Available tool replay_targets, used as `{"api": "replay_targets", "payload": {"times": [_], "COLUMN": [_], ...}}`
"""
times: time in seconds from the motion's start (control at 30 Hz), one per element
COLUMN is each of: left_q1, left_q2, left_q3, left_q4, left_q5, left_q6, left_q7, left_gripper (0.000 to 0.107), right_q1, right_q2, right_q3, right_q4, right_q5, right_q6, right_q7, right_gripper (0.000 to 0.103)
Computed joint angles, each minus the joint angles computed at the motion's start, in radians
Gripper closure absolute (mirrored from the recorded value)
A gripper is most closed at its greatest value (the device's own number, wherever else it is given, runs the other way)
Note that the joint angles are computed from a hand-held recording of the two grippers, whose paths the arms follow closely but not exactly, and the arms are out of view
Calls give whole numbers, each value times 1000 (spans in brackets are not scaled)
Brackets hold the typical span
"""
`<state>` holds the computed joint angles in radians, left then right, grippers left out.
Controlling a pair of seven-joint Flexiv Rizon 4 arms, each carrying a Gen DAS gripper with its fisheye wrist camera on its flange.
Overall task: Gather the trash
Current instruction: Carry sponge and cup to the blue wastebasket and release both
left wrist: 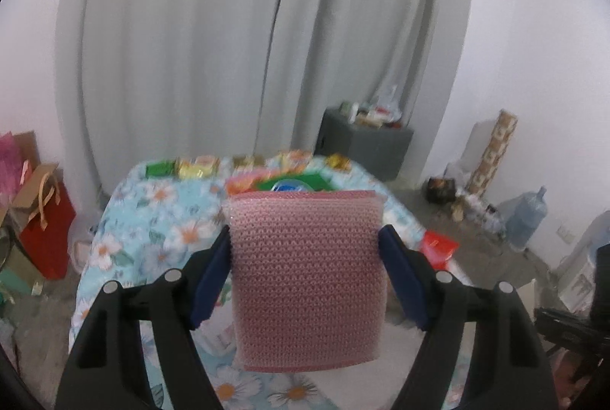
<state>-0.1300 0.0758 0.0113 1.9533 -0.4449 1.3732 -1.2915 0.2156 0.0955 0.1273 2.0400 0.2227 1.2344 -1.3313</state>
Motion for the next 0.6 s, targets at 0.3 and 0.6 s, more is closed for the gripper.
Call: {"api": "replay_targets", "payload": {"times": [0.3, 0.6], "left_q1": [-140, -243], "left_q2": [-130, -675], "left_q3": [-77, -222], "left_q4": [-219, -928], "left_q5": [-268, 59], "left_q6": [-130, -609], "left_q7": [224, 19], "left_gripper": [33, 33], "right_q1": [-190, -418], "right_q2": [69, -47], "right_q3": [-13, -114], "right_q4": [120, 165], "right_q5": [-306, -611], "right_q6": [145, 133], "right_q7": [294, 675], "right_gripper": [94, 94]}}
